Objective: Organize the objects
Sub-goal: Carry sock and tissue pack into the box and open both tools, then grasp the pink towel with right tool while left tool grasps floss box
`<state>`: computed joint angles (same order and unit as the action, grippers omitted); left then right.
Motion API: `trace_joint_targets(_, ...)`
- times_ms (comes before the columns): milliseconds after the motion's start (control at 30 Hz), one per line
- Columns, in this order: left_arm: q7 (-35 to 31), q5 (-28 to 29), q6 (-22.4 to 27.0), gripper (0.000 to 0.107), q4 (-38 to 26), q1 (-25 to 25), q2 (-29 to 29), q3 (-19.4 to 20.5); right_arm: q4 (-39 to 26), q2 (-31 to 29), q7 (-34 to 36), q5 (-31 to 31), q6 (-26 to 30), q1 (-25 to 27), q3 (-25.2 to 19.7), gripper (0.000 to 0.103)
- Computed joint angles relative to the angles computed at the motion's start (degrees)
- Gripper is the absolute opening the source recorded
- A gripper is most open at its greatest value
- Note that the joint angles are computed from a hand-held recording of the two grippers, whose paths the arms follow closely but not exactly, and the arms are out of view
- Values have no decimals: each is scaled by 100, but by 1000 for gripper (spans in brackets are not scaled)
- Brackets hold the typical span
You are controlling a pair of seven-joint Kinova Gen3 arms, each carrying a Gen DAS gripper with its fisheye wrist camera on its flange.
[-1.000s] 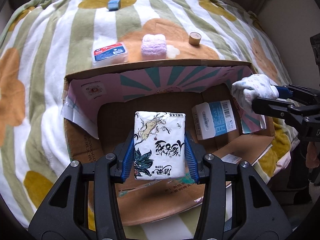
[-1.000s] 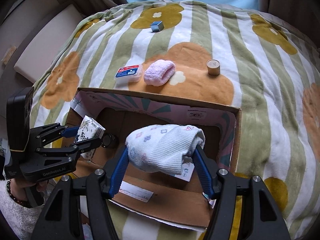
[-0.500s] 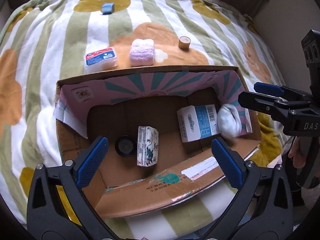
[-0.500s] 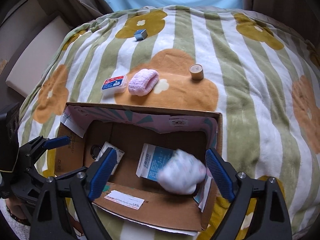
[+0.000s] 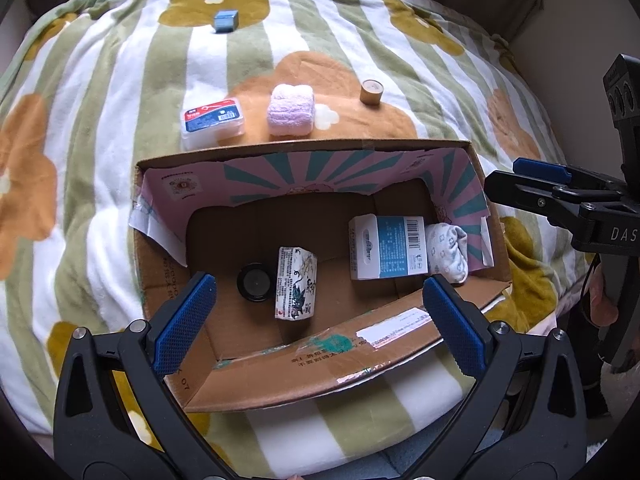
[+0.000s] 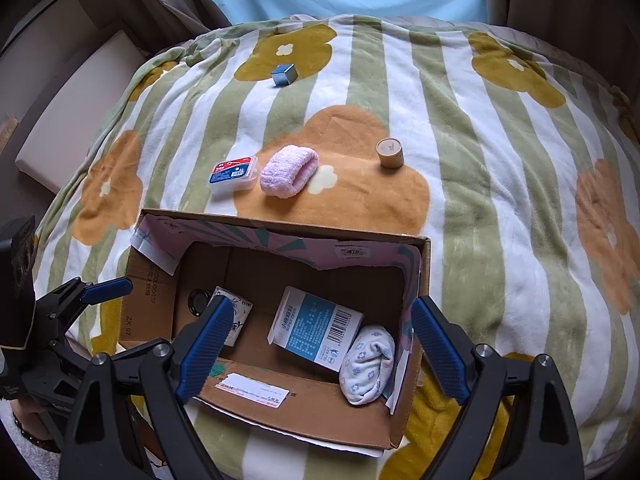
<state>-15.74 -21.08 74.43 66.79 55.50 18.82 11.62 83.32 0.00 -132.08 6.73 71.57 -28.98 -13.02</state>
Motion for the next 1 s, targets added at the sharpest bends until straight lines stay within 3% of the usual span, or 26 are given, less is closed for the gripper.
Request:
trace_joint_targets(200, -93, -48, 57, 103, -53, -69, -54, -22, -151, 60, 80, 25, 128, -14, 18, 89)
trace_joint_targets(533, -553, -509, 650, 103, -658, -114, -71, -121, -817, 179, 434, 136, 396, 9, 108, 89)
trace_joint_targets(733, -1335, -581, 798, 103, -972, -335, -81, -169, -1291, 336, 1094, 195, 381, 24, 163, 89)
trace_joint_targets(1000, -2725, -195, 620, 103, -1167, -1006, -87, -256, -2019, 763, 2267, -138, 344, 232, 360, 89)
